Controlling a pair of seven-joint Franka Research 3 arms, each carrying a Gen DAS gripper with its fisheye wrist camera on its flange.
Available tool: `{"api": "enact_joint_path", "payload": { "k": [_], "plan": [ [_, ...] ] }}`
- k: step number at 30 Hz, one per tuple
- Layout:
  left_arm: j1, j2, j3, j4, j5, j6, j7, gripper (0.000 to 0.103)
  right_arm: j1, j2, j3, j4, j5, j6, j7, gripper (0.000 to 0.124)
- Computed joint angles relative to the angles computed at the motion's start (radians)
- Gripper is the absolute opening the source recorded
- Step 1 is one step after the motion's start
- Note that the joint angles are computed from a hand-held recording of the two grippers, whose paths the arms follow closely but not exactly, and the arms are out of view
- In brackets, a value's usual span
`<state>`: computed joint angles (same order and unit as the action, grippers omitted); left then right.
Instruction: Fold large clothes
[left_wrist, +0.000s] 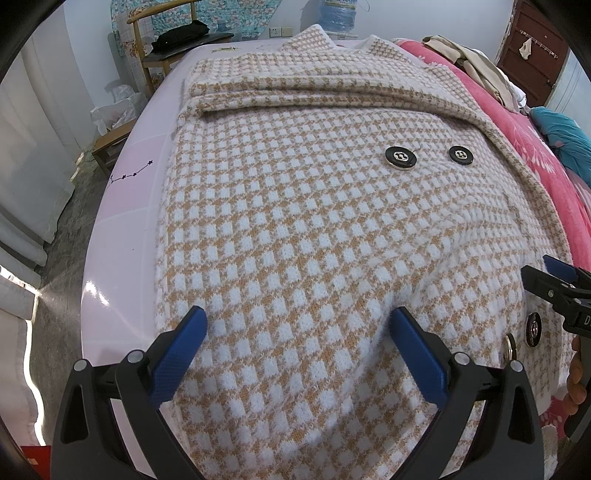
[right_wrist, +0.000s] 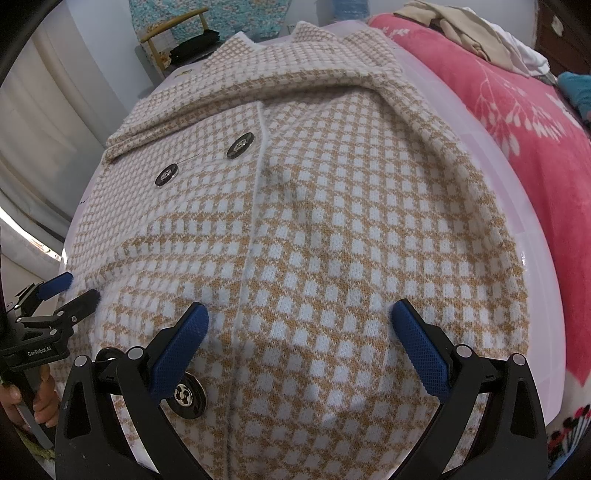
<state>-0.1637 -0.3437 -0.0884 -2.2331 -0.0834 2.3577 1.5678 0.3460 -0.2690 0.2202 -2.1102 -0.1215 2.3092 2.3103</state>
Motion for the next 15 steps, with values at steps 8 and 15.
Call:
{"api": "enact_joint_path", "payload": {
  "k": [8,15],
  "plan": [
    [0.001,-0.001,-0.001,0.000,0.000,-0.001,0.000,0.097,0.000,0.000,0.000,0.000,0.000,0.000,-0.001,0.095],
    [0.001,0.003,-0.001,0.006,0.000,-0.005,0.000,0.097,0.000,-0.001,-0.001,0.000,0.002,-0.002,-0.002,0.095]
  ]
}}
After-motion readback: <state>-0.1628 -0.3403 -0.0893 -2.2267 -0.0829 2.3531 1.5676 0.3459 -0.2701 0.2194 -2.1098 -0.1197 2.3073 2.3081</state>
